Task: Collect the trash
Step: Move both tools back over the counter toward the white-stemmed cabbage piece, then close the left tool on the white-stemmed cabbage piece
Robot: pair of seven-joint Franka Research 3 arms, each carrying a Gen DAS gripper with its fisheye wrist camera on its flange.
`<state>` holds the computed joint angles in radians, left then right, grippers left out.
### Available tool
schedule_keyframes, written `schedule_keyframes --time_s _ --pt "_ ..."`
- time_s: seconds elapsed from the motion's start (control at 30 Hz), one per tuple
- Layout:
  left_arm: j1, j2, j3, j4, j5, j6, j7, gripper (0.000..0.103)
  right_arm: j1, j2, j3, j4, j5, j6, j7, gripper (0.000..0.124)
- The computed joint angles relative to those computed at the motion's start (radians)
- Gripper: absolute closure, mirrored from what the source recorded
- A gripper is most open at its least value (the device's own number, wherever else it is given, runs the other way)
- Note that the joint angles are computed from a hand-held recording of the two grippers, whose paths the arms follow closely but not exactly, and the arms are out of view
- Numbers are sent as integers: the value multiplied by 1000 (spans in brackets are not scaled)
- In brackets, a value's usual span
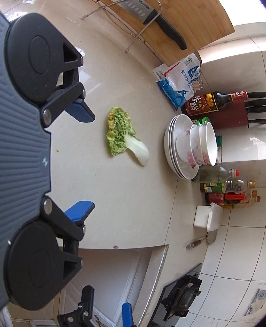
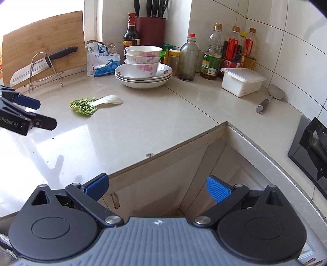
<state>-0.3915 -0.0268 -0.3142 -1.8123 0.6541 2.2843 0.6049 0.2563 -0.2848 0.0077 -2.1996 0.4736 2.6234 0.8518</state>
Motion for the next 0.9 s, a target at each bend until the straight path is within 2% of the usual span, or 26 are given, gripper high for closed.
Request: schedule_keyframes --time_s 0.13,0.37,0.6,0.9 --pt "29 43 30 27 -24 55 97 19 11 21 2 27 14 -30 5 21" --pt "73 155 65 109 -145 163 358 21 17 71 7 96 50 -109 20 21" --pt "78 264 82 210 -203 168 517 30 24 121 32 168 26 -162 15 21" --pt "94 325 91 274 -306 154 633 44 37 163 44 217 47 -184 -5 21"
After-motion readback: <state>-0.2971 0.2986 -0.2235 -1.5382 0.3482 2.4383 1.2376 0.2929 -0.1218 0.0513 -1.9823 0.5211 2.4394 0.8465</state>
